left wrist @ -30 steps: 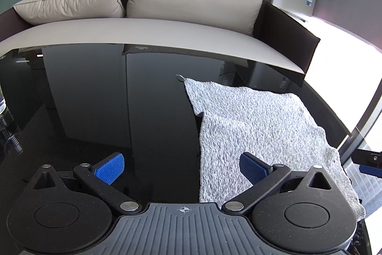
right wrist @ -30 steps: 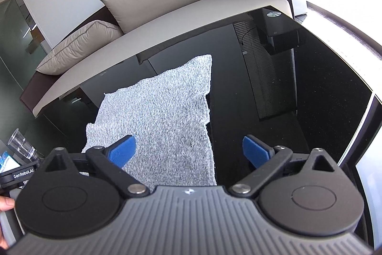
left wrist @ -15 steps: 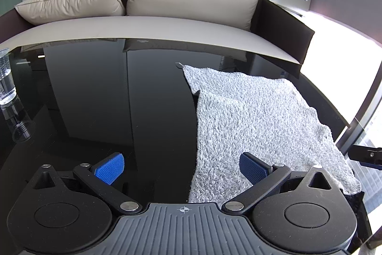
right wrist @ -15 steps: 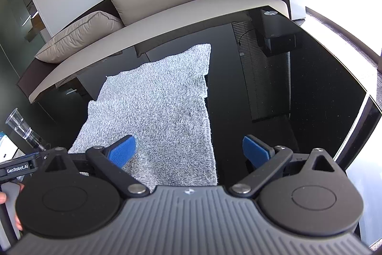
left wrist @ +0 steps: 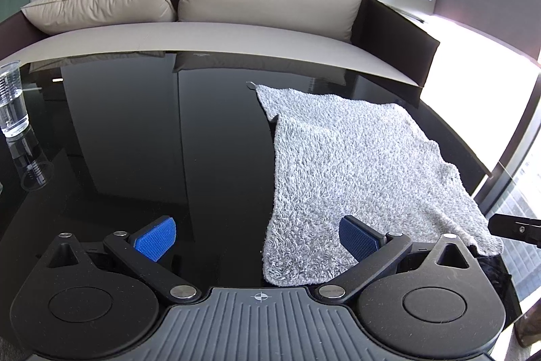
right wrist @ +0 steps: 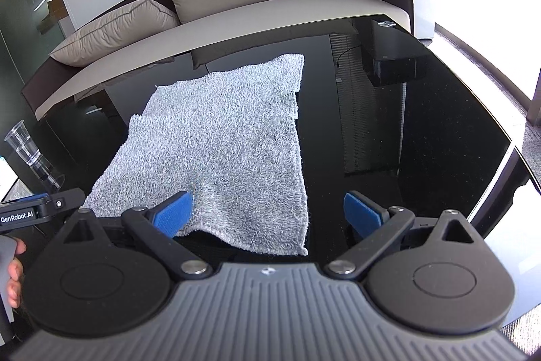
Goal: Fold towel
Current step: 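Move both open grippers down to one edge of the grey towel, then close both grippers on the towel edge, side by side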
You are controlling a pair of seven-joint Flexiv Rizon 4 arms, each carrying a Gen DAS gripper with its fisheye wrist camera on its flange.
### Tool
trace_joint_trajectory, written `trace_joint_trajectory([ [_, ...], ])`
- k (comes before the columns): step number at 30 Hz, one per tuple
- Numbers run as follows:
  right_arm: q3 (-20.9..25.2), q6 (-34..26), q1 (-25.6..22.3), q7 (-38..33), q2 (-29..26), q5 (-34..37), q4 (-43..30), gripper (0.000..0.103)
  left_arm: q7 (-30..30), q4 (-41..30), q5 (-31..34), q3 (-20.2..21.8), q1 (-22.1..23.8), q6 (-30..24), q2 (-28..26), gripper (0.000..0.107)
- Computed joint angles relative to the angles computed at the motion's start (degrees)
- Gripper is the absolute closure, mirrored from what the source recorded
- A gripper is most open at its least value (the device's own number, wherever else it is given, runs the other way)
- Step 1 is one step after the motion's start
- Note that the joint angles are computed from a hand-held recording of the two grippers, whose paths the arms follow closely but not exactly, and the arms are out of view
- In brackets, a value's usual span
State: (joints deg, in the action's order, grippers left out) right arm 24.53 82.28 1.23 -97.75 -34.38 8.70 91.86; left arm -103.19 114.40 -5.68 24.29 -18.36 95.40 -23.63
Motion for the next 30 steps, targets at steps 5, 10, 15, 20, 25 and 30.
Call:
trace_joint_trajectory([
  [5, -0.56, 1.22, 0.32, 0.29, 0.95, -0.31, 1.74, 0.005, 0.03, 0.7, 0.03, -0.26, 0.15, 0.39, 0.44, 0.005],
  [10, -0.47, 2.08, 0.25, 0.58, 1.11, -0.96, 2.45, 0.005, 0.58, 0.82, 0.25, -0.44, 0.03, 0.65, 0.44, 0.005],
  [15, -0.9, 2.71, 0.71, 0.56, 1.2, -2.53, 3.21, 0.008, 1.09, 1.06, -0.45, -1.16, 0.68, 0.89, 0.53, 0.005],
  [20, -2.09, 1.15, 1.37, 2.35, 1.09, -3.3, 2.94, 0.016, 1.72, 1.1, -0.82, -1.32, 0.69, 1.03, 0.41, 0.005],
  [25, -1.77, 0.71, 1.09, 2.23, 0.98, -3.14, 2.78, 0.021, 2.33, 1.29, -1.24, -1.61, 0.87, 1.03, 0.45, 0.005],
  [30, -1.59, 0.62, 0.94, 2.03, 1.01, -2.98, 2.75, 0.024, 2.45, 1.29, -1.48, -1.29, 0.58, 1.02, 0.38, 0.005],
])
